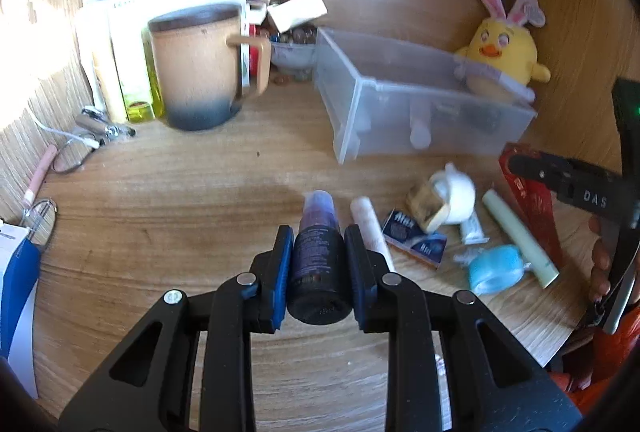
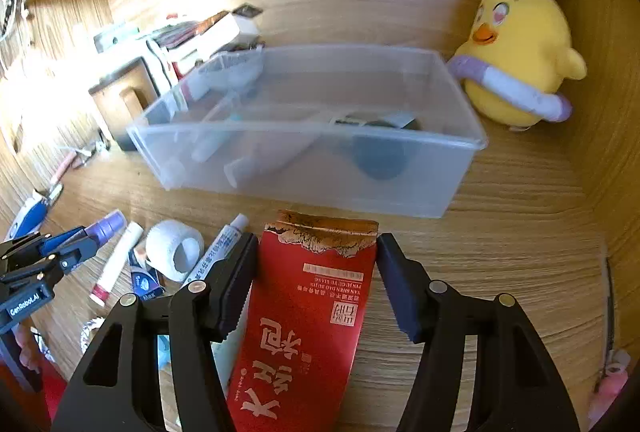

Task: Organize objects
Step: 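Lift the red box and purple bottle into the clear box and release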

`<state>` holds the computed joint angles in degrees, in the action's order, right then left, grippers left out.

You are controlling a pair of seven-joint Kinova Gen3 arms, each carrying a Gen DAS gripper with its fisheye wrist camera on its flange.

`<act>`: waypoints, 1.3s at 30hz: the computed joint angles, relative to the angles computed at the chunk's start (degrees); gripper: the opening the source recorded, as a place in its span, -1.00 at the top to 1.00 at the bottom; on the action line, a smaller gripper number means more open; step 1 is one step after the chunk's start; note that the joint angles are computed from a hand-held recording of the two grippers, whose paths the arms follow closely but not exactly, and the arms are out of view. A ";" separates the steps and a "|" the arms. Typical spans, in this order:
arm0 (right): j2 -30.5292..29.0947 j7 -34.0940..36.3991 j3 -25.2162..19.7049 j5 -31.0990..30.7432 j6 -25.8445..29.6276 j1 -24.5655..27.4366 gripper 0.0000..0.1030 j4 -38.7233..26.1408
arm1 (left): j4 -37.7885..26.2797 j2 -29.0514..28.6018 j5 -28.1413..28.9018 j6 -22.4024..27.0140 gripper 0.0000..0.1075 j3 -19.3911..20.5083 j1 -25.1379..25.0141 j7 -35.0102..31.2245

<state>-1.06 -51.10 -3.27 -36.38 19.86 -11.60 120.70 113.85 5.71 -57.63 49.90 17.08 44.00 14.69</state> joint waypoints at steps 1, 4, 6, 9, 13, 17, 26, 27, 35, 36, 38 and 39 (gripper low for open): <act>-0.58 1.22 0.36 -1.08 0.04 0.20 -0.10 0.24 | 0.00 -0.33 -0.82 -0.03 0.52 -0.04 0.16 1.01; -2.31 5.38 2.21 -5.25 0.46 0.11 -0.10 0.83 | -0.51 -0.70 -2.78 0.37 0.52 0.28 0.32 2.84; -3.49 8.06 3.82 -7.82 0.90 -0.19 -0.09 1.08 | -1.23 -0.69 -4.03 0.85 0.52 0.51 0.40 3.32; -5.14 11.64 6.02 -11.00 0.91 -0.91 -0.09 1.51 | -2.72 -0.44 -5.21 1.24 0.52 0.68 0.36 2.69; -6.95 15.04 8.86 -13.82 0.37 -2.59 -0.09 1.77 | -4.92 0.30 -6.61 2.08 0.52 0.53 0.65 1.39; -7.42 18.12 11.37 -16.57 1.07 -3.71 -0.09 1.01 | -7.25 1.30 -8.29 2.63 0.52 0.00 1.12 0.18; -3.80 24.59 10.49 -22.50 5.10 -0.57 -0.09 -3.18 | -11.75 3.46 -8.99 0.88 0.52 -2.24 0.87 -3.66; -3.20 25.03 9.97 -22.80 5.57 0.06 -0.09 -3.86 | -12.26 3.80 -8.86 0.77 0.52 -2.54 0.82 -4.32; 1.05 24.37 4.56 -20.30 6.66 4.55 -0.09 -9.33 | -16.73 6.38 -3.95 -2.98 0.52 -5.63 -0.93 -12.32; 1.79 23.30 3.96 -18.98 6.84 4.92 -0.09 -10.40 | -17.35 6.73 -3.42 -3.18 0.52 -6.03 -0.98 -13.24; 3.29 20.59 2.82 -15.96 7.37 5.60 -0.09 -12.66 | -18.53 7.39 -2.32 -3.61 0.52 -6.81 -1.12 -15.25; 3.95 19.59 2.30 -14.73 7.85 6.02 -0.09 -13.66 | -18.92 7.57 -1.73 -3.93 0.52 -7.19 -1.20 -16.14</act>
<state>2.88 -31.51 -0.97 -51.11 27.71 -5.58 107.04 94.92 13.28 -59.36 45.97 9.89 42.80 -1.44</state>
